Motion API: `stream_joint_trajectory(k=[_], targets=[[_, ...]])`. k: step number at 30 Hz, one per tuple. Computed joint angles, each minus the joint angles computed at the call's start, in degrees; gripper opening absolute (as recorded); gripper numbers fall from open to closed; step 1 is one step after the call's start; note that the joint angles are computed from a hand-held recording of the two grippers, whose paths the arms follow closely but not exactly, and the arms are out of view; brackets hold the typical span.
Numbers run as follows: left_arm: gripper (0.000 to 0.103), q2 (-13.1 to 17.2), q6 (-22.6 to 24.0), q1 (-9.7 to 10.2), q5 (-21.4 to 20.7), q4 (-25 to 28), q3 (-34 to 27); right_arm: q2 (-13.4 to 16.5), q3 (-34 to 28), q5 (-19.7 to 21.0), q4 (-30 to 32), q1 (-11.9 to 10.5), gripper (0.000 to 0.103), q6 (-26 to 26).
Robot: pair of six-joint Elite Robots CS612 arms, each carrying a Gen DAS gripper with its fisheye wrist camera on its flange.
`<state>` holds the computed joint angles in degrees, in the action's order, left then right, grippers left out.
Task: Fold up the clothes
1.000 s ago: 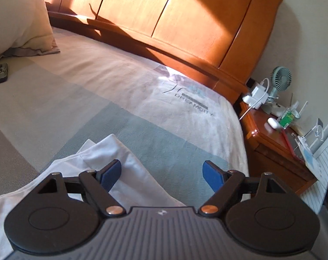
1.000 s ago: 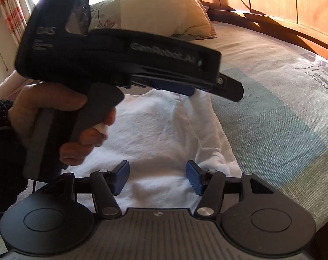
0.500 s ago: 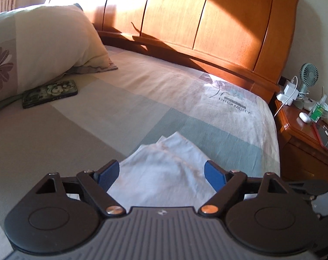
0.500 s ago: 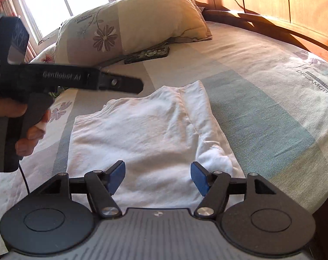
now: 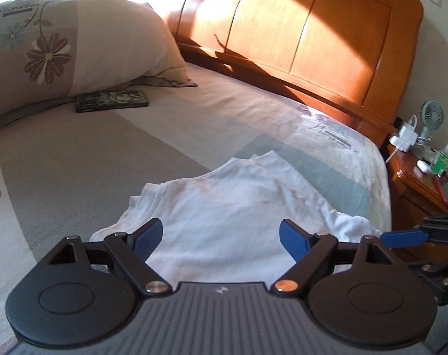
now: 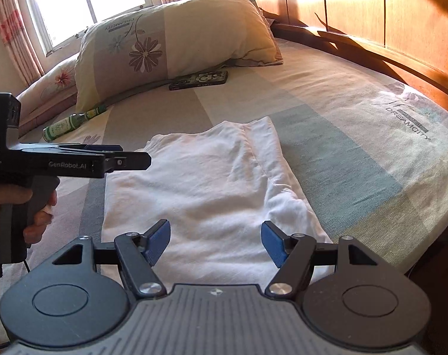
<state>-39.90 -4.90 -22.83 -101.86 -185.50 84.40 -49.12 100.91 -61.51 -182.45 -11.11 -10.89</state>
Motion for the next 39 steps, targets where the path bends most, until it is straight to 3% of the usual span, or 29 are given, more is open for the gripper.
stream_joint_trajectory(k=[4, 6, 11, 18, 21, 25, 31, 35, 37, 39], targets=[[0.086, -0.65, 3.53, -0.76, 0.35, 3.37, 2.29, 0.07, -0.28, -0.86, 1.12, 0.47, 0.073, -0.48], [0.086, -1.2, 4.26, -0.89, 2.0, 1.05, 4.31, 0.12, -0.44, -1.46, 1.44, 0.64, 0.073, -1.14], [0.088, -4.48, 1.12, -1.65, 8.4, -2.05, 8.7, 1.09, -2.08, -3.11, 2.29, 1.48, 0.073, -4.67], [0.09, -7.42, -3.75, -3.15, 19.09, -4.01, 13.22, 4.57, -8.33, -1.54, 3.31, 3.4, 0.073, -11.76], [0.09, -8.11, -8.44, -3.73, 24.55, -4.97, 15.03, 6.36, -12.55, 0.59, 5.76, 4.17, 0.073, -13.96], [0.09, -8.85, -15.65, -3.64, 28.75, -6.67, 17.0, 8.96, -18.55, 6.53, 12.35, 5.22, 0.073, -18.32], [0.09, -9.97, -17.65, -3.58, 34.24, -7.17, 18.64, 10.4, -21.0, 13.7, 24.37, 7.26, 0.073, -27.66], [0.09, -10.26, -18.76, -3.34, 36.2, -7.54, 19.08, 9.96, -18.42, 15.5, 21.81, 8.1, 0.086, -32.23], [0.09, -10.24, -18.66, -3.29, 36.73, -7.59, 19.09, 9.56, -18.22, 15.58, 22.25, 8.13, 0.085, -34.27], [0.09, -10.19, -18.72, -3.32, 37.16, -7.85, 19.18, 9.87, -19.1, 16.9, 21.96, 7.65, 0.082, -31.2]])
